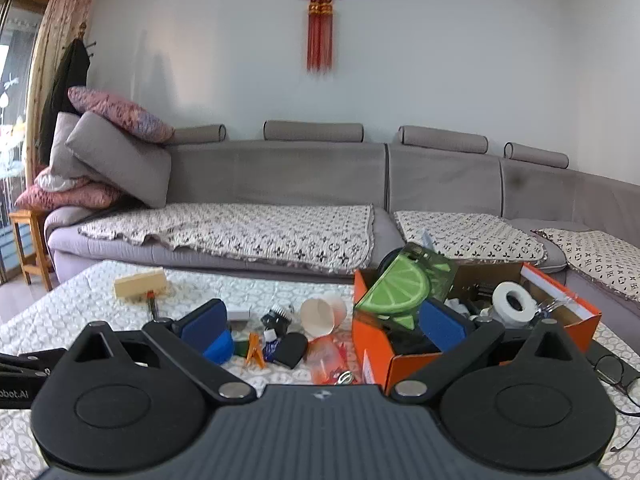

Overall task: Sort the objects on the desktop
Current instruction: 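Move the left gripper toward the blue medicine box on the table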

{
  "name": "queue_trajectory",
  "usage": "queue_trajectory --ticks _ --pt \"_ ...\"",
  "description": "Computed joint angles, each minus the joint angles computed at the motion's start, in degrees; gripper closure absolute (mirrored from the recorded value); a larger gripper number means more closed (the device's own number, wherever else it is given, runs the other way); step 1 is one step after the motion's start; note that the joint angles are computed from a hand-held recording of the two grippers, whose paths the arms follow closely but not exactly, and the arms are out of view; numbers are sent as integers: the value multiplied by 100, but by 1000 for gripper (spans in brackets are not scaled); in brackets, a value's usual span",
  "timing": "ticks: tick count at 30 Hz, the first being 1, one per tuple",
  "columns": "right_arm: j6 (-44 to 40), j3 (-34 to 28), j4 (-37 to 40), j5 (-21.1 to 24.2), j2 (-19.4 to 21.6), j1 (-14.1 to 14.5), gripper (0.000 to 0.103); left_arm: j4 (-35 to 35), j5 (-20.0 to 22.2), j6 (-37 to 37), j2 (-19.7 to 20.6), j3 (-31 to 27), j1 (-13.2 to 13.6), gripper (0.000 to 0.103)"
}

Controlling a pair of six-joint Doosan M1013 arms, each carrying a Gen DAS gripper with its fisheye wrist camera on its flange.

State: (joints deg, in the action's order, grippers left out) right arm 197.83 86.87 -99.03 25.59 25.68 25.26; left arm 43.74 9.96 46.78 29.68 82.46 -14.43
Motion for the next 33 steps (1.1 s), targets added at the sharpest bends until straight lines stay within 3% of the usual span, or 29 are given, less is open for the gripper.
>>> queue_trajectory --ticks 6,13,18,33 --pt "-390 -97 316 -23 85 64 0 -519 -7 478 -34 61 85 0" --pt "-855 -167 799 -295 99 68 0 -225 108 106 -44 87 63 0" --pt "-1332 -169 1306 -523 100 68 0 -434 240 199 -39 79 66 0" --pt "-1940 -182 1790 -578 101 86 0 -503 529 98 -14 25 -70 0"
